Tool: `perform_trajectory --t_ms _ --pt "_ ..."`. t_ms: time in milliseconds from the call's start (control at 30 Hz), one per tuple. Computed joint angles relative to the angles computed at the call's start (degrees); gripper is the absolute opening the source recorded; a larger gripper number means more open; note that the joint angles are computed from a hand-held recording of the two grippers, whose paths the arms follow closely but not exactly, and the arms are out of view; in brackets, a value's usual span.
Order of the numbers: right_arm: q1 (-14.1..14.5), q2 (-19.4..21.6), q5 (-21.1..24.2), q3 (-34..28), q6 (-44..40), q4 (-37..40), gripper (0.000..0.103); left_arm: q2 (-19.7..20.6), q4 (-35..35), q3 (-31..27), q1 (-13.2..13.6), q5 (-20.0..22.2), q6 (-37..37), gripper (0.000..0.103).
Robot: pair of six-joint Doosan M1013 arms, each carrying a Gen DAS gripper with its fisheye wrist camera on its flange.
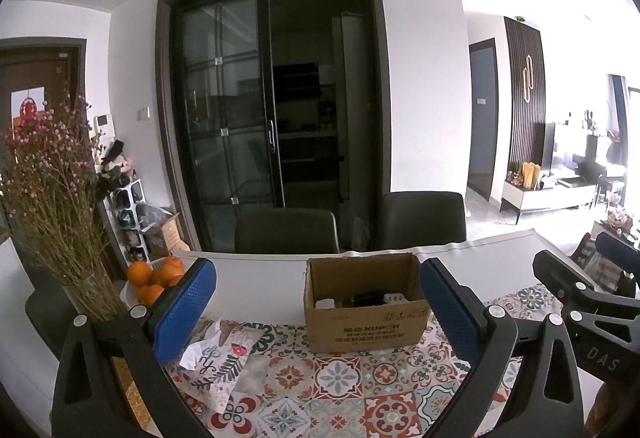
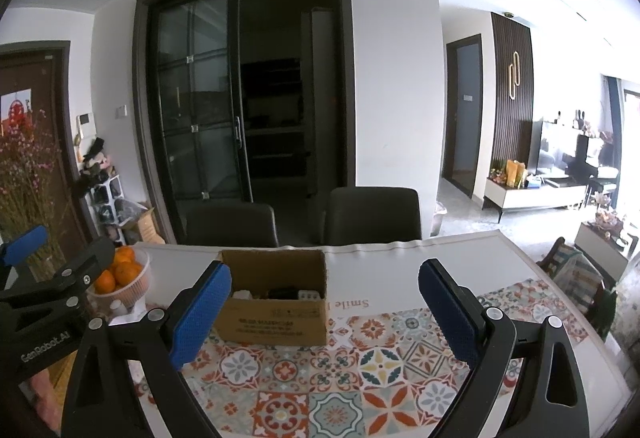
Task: Organize rigid objects
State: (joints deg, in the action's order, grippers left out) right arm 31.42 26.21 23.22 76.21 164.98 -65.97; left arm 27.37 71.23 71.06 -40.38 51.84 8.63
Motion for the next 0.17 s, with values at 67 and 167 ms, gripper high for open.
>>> perform_trajectory --t_ms 67,167 --pt "0.01 0.04 0.13 -0.16 -0.22 0.30 0.096 0.02 -0.08 -0.03 0.06 -0.17 0.04 0.103" --pt "0.03 0.10 0.20 -0.29 -0.38 0.39 0.096 -0.01 0.03 0.05 0.11 -0.21 -0.03 0.103"
